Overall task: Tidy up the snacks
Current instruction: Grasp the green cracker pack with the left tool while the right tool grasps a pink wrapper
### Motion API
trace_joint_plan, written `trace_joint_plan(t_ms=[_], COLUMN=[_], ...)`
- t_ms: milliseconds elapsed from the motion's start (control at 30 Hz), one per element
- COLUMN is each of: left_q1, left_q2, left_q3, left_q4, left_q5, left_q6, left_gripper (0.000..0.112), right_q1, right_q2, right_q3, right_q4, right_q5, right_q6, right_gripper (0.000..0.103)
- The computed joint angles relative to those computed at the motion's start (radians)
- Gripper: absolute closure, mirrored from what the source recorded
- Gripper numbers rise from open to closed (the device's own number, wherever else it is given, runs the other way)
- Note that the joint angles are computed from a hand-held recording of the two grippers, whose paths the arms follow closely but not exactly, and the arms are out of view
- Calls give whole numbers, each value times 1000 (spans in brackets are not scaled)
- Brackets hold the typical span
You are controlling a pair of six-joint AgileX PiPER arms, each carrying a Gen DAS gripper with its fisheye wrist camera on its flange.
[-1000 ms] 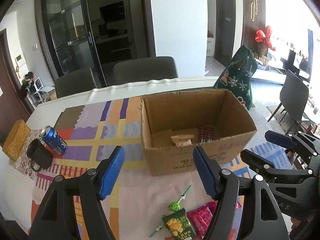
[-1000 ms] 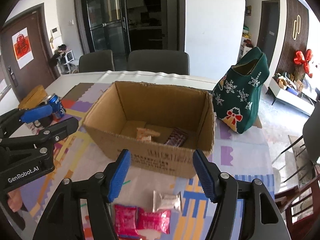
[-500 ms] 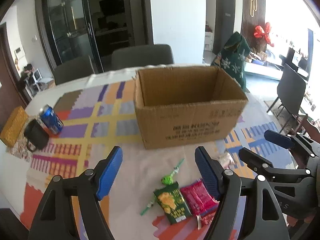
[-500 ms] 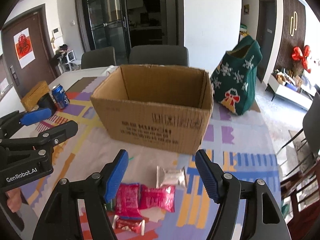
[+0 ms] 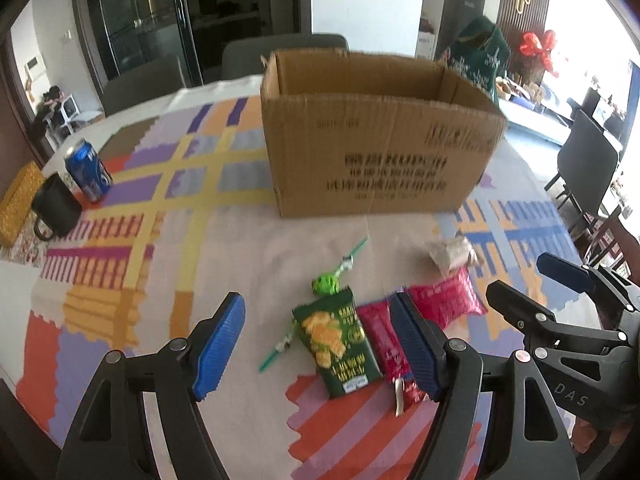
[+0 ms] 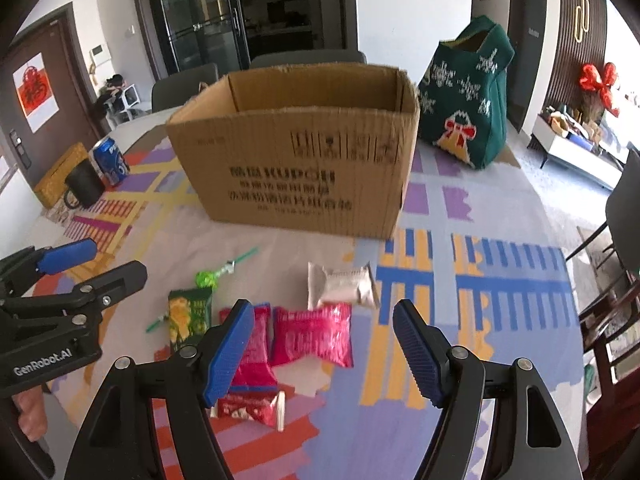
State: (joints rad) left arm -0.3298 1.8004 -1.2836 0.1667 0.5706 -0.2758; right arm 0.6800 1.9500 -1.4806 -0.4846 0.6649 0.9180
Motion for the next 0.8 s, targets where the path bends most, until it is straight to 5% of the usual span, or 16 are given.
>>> trace_joint_plan(t_ms=[567,800], left_q1=[-3,-23], left_q2=[115,175], left_q3=[1,-33], left_q4=[-52,39], left_q5=[6,14], left_q6=[32,-56], left_gripper=[38,38], right_q1=[-40,-61], right_q2=[60,90], right_q3=[59,61], right_q4=[127,183], right_q5=[-90,-115], right_q6=[-58,-96], right_gripper=[31,30])
